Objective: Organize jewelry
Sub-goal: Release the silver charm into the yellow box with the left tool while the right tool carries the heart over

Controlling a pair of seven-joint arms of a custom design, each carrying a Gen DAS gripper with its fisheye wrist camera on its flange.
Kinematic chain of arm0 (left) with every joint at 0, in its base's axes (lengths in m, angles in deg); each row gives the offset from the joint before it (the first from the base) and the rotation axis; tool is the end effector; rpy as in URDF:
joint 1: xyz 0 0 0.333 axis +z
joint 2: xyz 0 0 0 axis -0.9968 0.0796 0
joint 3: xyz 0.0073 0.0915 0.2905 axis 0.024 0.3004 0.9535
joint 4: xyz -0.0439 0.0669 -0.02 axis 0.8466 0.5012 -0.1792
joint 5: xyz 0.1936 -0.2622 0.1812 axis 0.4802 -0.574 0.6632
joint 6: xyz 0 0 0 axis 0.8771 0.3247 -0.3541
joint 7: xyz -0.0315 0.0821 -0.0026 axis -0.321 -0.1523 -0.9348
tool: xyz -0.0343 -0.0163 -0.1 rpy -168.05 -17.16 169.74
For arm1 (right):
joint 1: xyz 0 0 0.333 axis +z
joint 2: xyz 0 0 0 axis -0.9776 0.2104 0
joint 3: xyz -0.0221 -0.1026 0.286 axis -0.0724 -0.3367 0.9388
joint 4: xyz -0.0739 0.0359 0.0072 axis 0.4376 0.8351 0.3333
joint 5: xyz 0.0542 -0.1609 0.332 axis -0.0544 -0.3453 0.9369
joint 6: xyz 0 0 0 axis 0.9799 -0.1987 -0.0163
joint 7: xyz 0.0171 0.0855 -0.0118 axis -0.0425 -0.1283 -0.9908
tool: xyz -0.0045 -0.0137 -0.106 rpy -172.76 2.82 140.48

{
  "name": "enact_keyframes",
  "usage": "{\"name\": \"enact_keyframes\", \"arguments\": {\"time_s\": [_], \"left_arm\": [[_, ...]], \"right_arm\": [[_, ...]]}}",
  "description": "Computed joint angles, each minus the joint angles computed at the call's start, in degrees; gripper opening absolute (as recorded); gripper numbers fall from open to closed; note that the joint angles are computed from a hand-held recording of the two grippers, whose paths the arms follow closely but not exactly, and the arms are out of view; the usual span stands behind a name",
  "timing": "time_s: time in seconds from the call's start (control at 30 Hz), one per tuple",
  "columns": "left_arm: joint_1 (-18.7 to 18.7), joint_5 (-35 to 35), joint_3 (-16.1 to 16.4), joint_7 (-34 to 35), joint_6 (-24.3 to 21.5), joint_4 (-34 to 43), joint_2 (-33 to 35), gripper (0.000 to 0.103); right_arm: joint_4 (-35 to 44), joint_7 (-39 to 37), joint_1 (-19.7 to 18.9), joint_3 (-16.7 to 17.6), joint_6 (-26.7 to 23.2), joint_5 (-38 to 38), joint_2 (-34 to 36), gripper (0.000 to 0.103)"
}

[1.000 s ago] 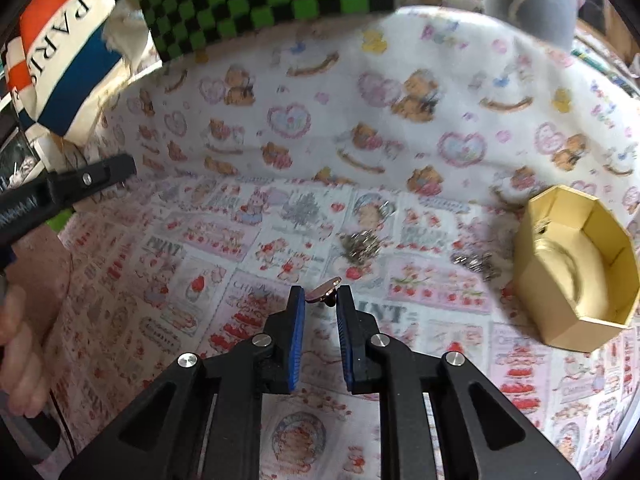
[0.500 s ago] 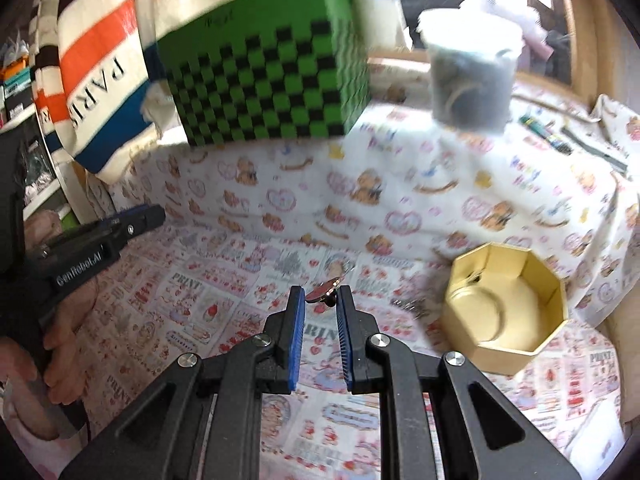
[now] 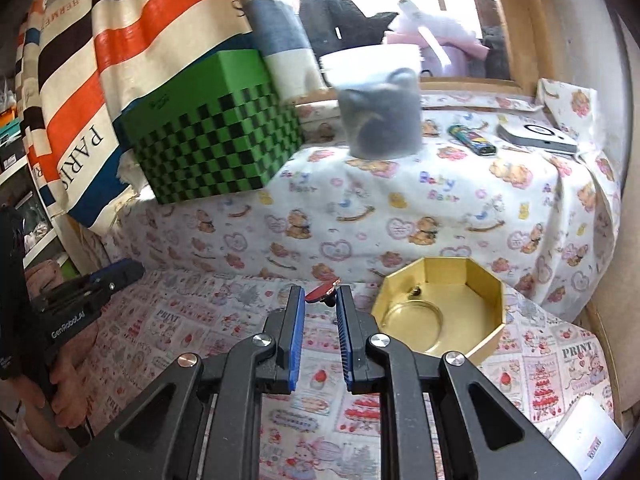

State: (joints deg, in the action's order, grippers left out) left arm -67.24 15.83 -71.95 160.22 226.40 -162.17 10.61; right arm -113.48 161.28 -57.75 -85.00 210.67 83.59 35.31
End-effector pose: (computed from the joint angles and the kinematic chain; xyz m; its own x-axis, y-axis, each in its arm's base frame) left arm 0.6709 -0.1333 0.4540 -0.3393 -0.9330 0.1200 -0.5446 0.0908 -0.8337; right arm 0.6252 0.1114 0.4622 0.0015 -0.9778 -0.2095 -0.5831 0.1694 -0.7945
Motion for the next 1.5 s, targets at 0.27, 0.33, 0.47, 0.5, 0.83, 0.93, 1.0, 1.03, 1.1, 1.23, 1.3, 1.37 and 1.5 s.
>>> {"name": "enact_keyframes", "arguments": {"time_s": [0.27,0.33,0.47,0.5,0.83,0.93,1.0,1.03,1.1,1.23,1.3,1.37,1.5], "left_arm": [[-2.81,1.28,1.39,0.1,-2.18,0.72,0.44,0.017],[-3.19,0.89,0.08,2.58,-4.71,2.69,1.62,0.017],[-6.97,-2.51,-0.57,7.15,-12.91,10.27,5.36,0.017],[-8.05,-2.26,-0.31,6.46,-14.58,12.23,6.32,0.017],[-21.07,-7.96,4.61,7.11,-33.71,35.19,17.19,0.017],[-24.39,-9.41,6.71,7.21,-36.45,40.63,20.11,0.017],[-26.08,-10.74,8.14,6.88,-36.72,42.76,21.45,0.017],[-26.9,-11.24,8.96,6.81,-36.85,43.6,21.97,0.017],[-28.45,-12.0,10.65,7.01,-38.32,46.01,23.29,0.017],[-30.43,-12.41,13.42,5.94,-39.41,48.43,24.7,0.017],[-30.68,-12.72,13.84,5.73,-39.83,49.18,25.19,0.017],[-31.27,-12.29,14.56,5.65,-40.09,50.05,25.69,0.017],[-33.23,-10.62,16.04,4.69,-42.59,55.34,28.73,0.017]], "right_arm": [[-1.37,-0.31,-5.69,4.15,0.35,4.19,-1.44,0.017],[-0.79,-4.58,-9.81,8.27,-0.77,9.96,-1.29,0.017],[0.54,-4.1,-12.84,9.65,-4.0,12.52,-0.17,0.017],[0.59,-4.07,-13.01,9.59,-3.96,12.9,0.02,0.017],[1.94,-5.18,-17.12,11.42,-7.19,17.16,1.39,0.017],[1.78,1.57,-12.15,5.05,-8.0,11.77,1.54,0.017],[1.87,0.88,-13.77,6.75,-8.12,12.81,1.56,0.017],[1.75,1.53,-13.59,6.42,-8.03,12.5,1.51,0.017],[1.6,3.25,-12.79,5.22,-7.8,11.15,1.48,0.017],[1.14,4.07,-13.94,6.11,-6.83,11.85,1.25,0.017],[0.53,5.52,-12.99,4.88,-6.47,10.71,0.86,0.017],[-0.01,6.81,-12.45,4.13,-5.95,9.82,0.53,0.017],[-1.23,12.85,-7.4,-2.04,-5.15,3.56,-0.17,0.017]]}}
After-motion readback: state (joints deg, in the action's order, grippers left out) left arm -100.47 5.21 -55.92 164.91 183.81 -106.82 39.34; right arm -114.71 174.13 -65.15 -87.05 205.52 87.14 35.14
